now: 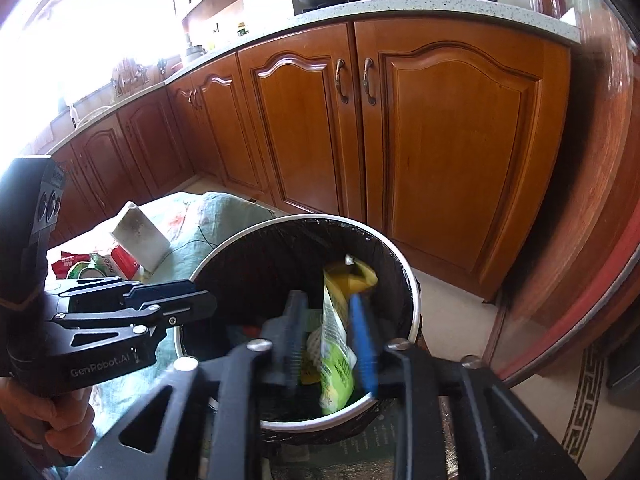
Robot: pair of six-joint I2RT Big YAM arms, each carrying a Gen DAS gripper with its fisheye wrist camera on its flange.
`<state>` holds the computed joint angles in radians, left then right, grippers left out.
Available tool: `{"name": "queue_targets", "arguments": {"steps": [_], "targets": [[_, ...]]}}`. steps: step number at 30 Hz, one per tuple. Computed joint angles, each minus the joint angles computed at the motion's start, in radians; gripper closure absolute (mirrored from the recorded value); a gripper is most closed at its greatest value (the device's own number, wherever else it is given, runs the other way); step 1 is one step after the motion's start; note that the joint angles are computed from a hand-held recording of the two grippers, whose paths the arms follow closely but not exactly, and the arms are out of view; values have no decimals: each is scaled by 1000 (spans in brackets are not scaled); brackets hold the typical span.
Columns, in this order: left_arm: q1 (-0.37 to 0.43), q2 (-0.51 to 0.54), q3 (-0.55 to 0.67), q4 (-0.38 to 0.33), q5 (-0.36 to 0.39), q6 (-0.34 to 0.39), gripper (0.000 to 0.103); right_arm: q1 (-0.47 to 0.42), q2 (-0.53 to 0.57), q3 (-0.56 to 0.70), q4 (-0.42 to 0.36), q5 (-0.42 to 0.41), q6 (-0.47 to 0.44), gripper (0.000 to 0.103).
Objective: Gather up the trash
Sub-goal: 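Carry the orange wrapper in the left tool and yellow pouch in the right tool to the bin, open both, then return both tools to the table toward the green can and white foam block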
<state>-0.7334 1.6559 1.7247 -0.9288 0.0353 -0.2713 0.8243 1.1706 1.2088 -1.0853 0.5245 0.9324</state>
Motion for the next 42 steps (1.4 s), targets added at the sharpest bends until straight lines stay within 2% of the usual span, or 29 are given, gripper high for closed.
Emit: {"name": "queue_targets", "arguments": {"steps": [5,10,13,22,29,34,42], "targets": [[1,-40,-54,26,-11,-16,62,18,-25,-21,21,17,40,62],[11,-121,-148,58,-20,-50,54,47,-44,-34,51,36,85,40],[20,-181,-213,78,-27,-77,52,73,-50,-36,75,57,120,33],[72,-367,-384,96,-38,-149,50,147,-21,-16,150,70,192,28],[135,-490,-480,72,-48,-184,50,184,47,19,217,23,197,26],[182,-567,-534,50,-46,-199,50,205,105,49,260,-14,190,12],[238,-640,-589,19,-43,-219,49,218,183,98,290,-60,177,10]]}}
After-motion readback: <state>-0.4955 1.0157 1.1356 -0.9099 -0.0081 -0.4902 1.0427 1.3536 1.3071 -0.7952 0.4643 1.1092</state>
